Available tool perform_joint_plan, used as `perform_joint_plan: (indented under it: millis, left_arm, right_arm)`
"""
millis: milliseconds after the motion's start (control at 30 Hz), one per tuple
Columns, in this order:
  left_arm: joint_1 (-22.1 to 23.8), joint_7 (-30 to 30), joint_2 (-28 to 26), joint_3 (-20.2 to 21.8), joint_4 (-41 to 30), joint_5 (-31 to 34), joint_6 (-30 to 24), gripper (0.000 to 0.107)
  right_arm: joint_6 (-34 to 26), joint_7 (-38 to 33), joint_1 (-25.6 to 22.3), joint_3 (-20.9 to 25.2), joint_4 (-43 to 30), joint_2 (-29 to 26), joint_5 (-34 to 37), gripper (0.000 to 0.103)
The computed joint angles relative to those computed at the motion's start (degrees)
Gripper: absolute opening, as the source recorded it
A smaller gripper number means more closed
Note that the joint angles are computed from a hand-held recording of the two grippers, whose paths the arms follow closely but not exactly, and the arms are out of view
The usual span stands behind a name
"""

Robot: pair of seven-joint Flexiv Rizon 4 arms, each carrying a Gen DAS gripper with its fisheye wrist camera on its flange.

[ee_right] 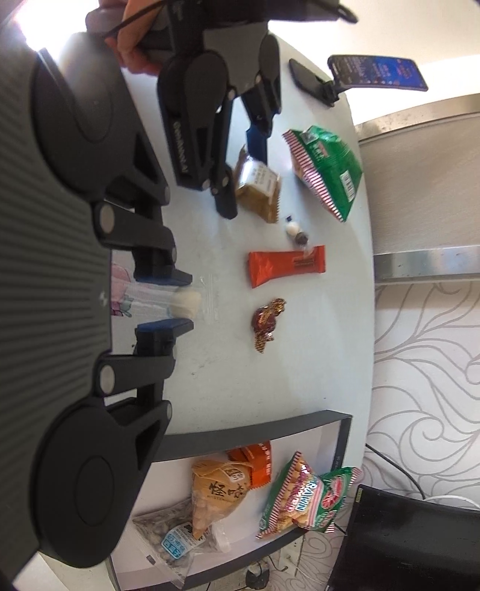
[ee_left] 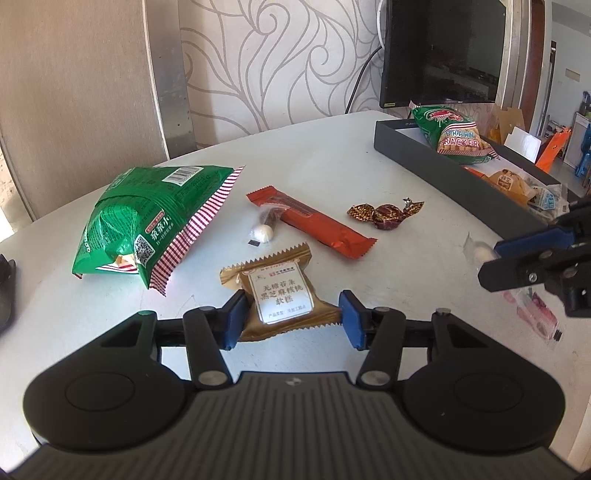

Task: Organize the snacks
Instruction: 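Close left gripper on gold cake packet while right closes on clear packet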

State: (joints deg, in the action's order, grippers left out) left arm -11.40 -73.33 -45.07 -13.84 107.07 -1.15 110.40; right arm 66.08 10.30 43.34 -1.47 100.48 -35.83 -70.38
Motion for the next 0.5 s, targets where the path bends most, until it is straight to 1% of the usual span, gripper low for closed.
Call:
perform_joint_plan:
  millis: [333, 500]
  left_arm:
    - [-0.43, -0.15, 0.93, 0.59, 0.5, 0.36, 1.3, 0.058]
    - [-0.06, 0.1, 0.96, -0.28, -0.43, 0.97, 1.27, 0.058]
  right_arm:
    - [-1.61, 1.55, 0.64, 0.54, -0.15, 1.68, -3.52, 0.022]
    - [-3.03, 2.85, 0.45, 1.23, 0.37, 2.98, -5.31, 0.022]
